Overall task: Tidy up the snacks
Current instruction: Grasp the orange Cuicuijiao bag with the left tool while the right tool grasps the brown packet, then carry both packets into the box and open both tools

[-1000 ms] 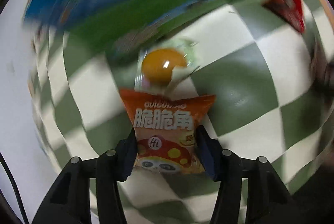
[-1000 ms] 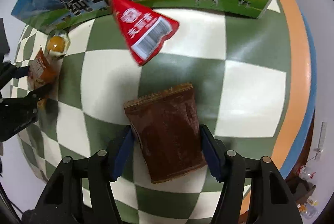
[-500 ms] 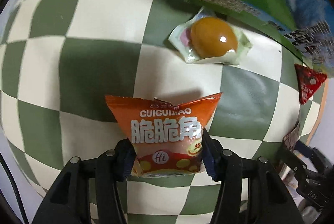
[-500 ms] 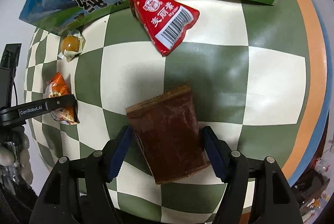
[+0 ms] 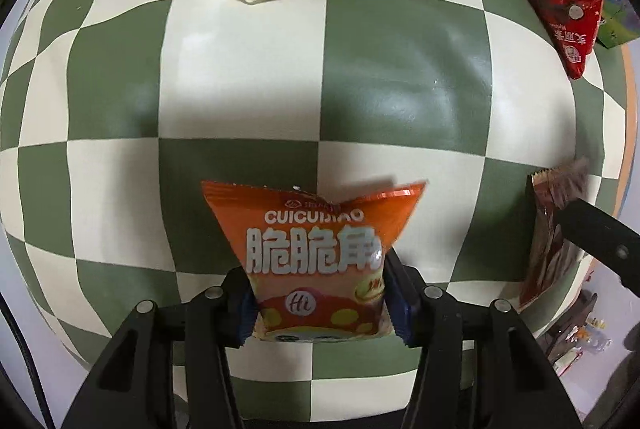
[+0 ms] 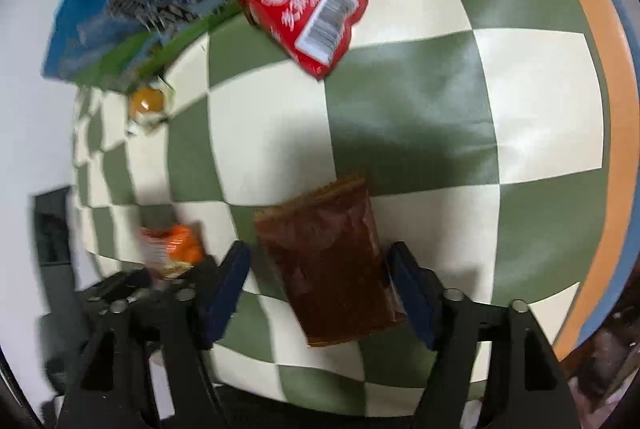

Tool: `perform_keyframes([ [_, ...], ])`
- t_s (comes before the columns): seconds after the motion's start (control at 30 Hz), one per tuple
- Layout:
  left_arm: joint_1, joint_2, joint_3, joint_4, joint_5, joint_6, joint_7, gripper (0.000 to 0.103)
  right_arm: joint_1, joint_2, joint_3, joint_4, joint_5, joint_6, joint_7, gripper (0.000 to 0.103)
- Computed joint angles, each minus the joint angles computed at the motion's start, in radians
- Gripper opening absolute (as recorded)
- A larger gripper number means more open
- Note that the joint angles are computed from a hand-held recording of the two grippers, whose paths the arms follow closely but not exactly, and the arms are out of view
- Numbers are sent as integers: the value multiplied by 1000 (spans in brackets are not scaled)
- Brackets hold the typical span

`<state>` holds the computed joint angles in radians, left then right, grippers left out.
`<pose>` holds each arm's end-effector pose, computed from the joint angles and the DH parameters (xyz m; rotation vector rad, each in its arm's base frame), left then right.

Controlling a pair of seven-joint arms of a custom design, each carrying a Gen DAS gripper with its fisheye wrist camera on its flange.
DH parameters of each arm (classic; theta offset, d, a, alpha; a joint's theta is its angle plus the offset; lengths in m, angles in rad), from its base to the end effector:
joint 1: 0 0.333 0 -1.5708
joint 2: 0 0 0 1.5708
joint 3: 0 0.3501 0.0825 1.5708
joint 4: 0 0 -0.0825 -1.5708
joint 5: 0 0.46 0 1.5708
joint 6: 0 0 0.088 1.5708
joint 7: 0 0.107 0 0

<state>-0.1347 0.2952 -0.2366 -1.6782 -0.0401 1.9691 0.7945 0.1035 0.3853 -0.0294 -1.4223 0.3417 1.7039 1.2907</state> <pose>0.6780 -0.2514 0.4378 2.5585 -1.6404 0.0388 0.7475 0.0906 0.4882 -2.3473 1.7449 0.4200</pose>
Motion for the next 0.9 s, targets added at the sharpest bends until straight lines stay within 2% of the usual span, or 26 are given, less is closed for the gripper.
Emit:
perform_keyframes([
  [0.07,0,5,0,2,1,5,-2,53,11,-6,-2,0,-42,15,-28,84],
  [0.2,3,27,5,27,19,-6,1,54,49,-38,-1,-49,-146,69,-111,84],
  [0.33,-21,39,-2,57,45,-13,-45,54,84,-126,-5,-201,-258,212,-166,83],
  [0.4,-29,17,-4,40,59,-2,-62,50,97,-154,-4,-258,-309,285,-169,75],
  [0.5,-35,-2,-3,40,80,1,-58,45,94,-183,-1,-304,-320,346,-189,61],
  [0.57,-37,-13,-2,48,88,6,-59,45,85,-192,3,-305,-291,348,-192,59],
  [0.73,-35,-34,-1,109,83,27,-31,45,38,-175,1,-202,-153,249,-212,59],
  [0.9,-36,3,9,286,109,34,3,45,-9,-124,4,-5,-2,151,-228,59],
])
